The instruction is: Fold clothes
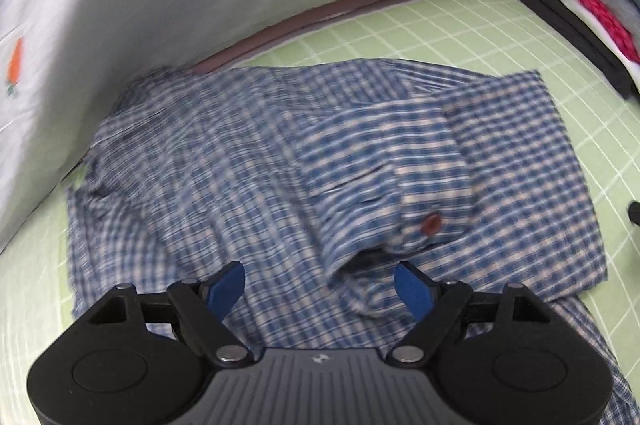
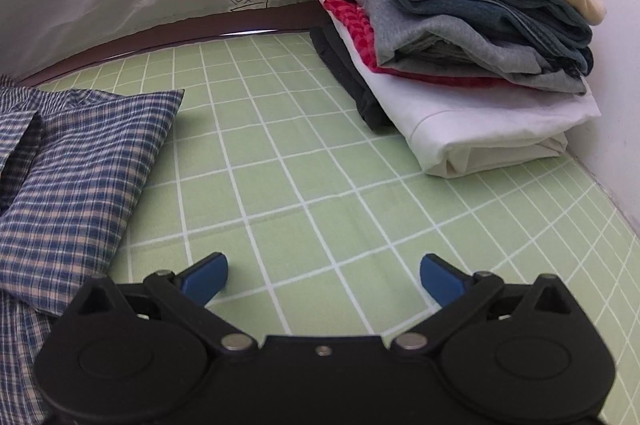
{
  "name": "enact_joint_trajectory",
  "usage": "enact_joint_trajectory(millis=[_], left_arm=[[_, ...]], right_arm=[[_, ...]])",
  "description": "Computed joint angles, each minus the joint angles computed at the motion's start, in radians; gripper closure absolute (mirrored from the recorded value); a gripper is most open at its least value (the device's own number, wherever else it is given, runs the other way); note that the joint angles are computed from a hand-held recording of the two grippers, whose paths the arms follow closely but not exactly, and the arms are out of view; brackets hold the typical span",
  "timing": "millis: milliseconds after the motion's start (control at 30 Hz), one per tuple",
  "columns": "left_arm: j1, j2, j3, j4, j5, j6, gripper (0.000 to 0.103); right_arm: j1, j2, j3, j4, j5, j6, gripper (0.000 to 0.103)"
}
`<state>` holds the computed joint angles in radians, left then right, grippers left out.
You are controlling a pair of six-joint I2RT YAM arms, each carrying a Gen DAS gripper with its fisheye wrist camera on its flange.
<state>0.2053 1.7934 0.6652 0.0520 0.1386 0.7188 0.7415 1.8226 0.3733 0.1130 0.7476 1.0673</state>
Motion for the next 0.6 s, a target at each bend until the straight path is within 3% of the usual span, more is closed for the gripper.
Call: enact_joint_trajectory(millis=[33,67,100,133,200,233,400,600], left_arm=[[-0.012,0.012,-0.004,0.014,-0.001,0.004,0.023],[-0.024,0.024,-0.009,0.029,-0.002,0.006,0.032],[-0.033,0.035,-0.008,0.034,0.006,-0.002,0.047],[-0.034,0.048,-0.001,0.032,0.021,-0.013,0.054],[-0.036,0.063,0.001,0.05,0.032,-0.04,0.092],[-0.038,0.064,-0.007,0.075,0.023,-0.057,0.098],[0.047,-0.046,-0.03,0.048,0.117,-0.081,0.101],[0.224,-0.166,-0.009,0.01,0.236,-0.1,0.101]], right_arm=[[0.001,0.004,0.001,0.006,0.004,-0.001,0.0],[0.002,0.006,0.0,0.01,0.005,0.002,0.0],[0.003,0.008,-0.001,0.013,0.007,0.009,0.0],[0.005,0.009,-0.001,0.013,0.009,0.018,0.0],[0.013,0.015,-0.001,0.011,0.013,0.042,0.0],[0.018,0.015,0.003,0.001,0.014,0.052,0.0],[0.087,0.021,0.08,-0.183,0.028,0.127,0.0],[0.218,0.049,0.174,-0.321,0.029,0.215,0.0]])
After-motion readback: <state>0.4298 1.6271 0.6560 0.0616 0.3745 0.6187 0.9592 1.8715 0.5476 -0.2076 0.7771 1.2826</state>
